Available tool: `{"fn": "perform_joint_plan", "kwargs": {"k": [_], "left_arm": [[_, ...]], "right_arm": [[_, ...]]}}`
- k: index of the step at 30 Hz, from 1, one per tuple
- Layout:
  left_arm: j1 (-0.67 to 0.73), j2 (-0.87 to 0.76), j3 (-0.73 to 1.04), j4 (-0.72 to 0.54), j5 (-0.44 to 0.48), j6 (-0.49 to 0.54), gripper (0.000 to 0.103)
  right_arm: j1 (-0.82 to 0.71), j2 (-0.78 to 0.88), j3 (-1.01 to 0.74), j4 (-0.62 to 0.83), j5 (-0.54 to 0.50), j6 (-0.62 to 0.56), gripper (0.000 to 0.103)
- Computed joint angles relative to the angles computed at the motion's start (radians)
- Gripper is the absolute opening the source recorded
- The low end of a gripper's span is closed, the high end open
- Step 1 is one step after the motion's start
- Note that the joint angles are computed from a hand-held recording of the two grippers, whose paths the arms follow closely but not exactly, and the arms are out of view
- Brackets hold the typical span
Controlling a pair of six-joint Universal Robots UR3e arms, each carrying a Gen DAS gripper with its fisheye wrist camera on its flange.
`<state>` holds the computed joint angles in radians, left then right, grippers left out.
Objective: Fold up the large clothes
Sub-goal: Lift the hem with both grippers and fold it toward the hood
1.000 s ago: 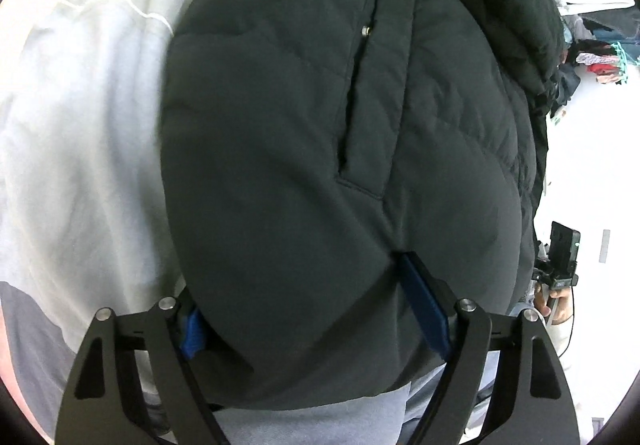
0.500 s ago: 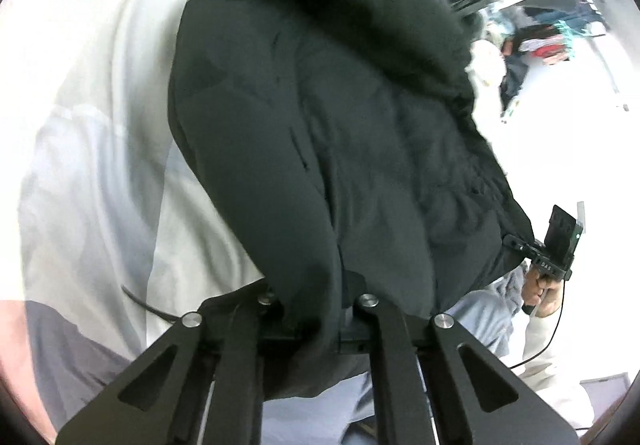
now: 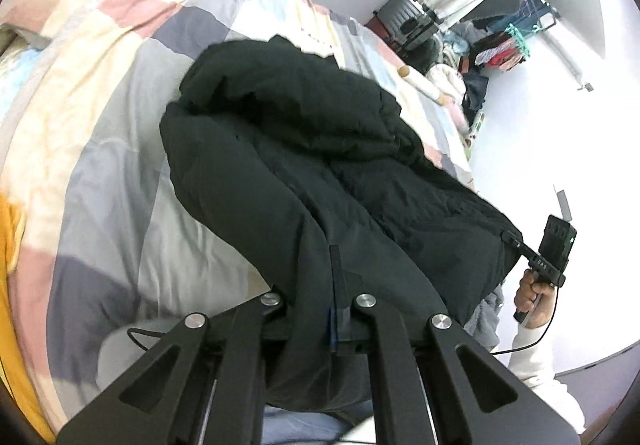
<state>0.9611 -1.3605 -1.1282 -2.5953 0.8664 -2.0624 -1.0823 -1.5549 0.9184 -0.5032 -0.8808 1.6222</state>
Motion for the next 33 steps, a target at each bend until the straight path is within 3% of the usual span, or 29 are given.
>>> {"fn": "perform_joint_plan", "kwargs": {"k": [2,7,11,15,20,25,27,33], "left_arm": [[0.041,0.042,0.005,-0.078,-0.01,0.019,0.007],[0.305,0.067,0.215,-0.498,0.077,0.284,0.007],[0.364,0.053,0.274,-0.586,0.087,0.339,0.007],[0.284,0.026,0.207,-0.456,0.042,0.273,0.007],[0.077,-0.037,0.183,-0.167,-0.046,-0.009,0.008],[-0.114,-0.137,0.196,0.162,-0.096,-0.309,0.01],[-0.191,-0.206,0.217,0.322,-0.097,-0.461,0.01],[-0.342,-0.453,0.369,0.648,-0.069,-0.836,0.011]], "right_arm": [[-0.077,-0.014,-0.044,0.117,-0.002,-0.075,0.005],[-0.261,-0.059,-0.146,0.396,-0.026,-0.229,0.005],[-0.319,-0.049,-0.227,0.501,-0.02,-0.263,0.005],[-0.259,-0.059,-0.169,0.411,0.049,-0.16,0.005],[-0.161,-0.017,-0.15,0.289,0.132,-0.013,0.005],[0.011,0.074,-0.099,-0.044,0.231,0.323,0.005],[0.074,0.124,-0.099,-0.168,0.259,0.456,0.005],[0.252,0.329,-0.171,-0.579,0.298,0.894,0.005]]}}
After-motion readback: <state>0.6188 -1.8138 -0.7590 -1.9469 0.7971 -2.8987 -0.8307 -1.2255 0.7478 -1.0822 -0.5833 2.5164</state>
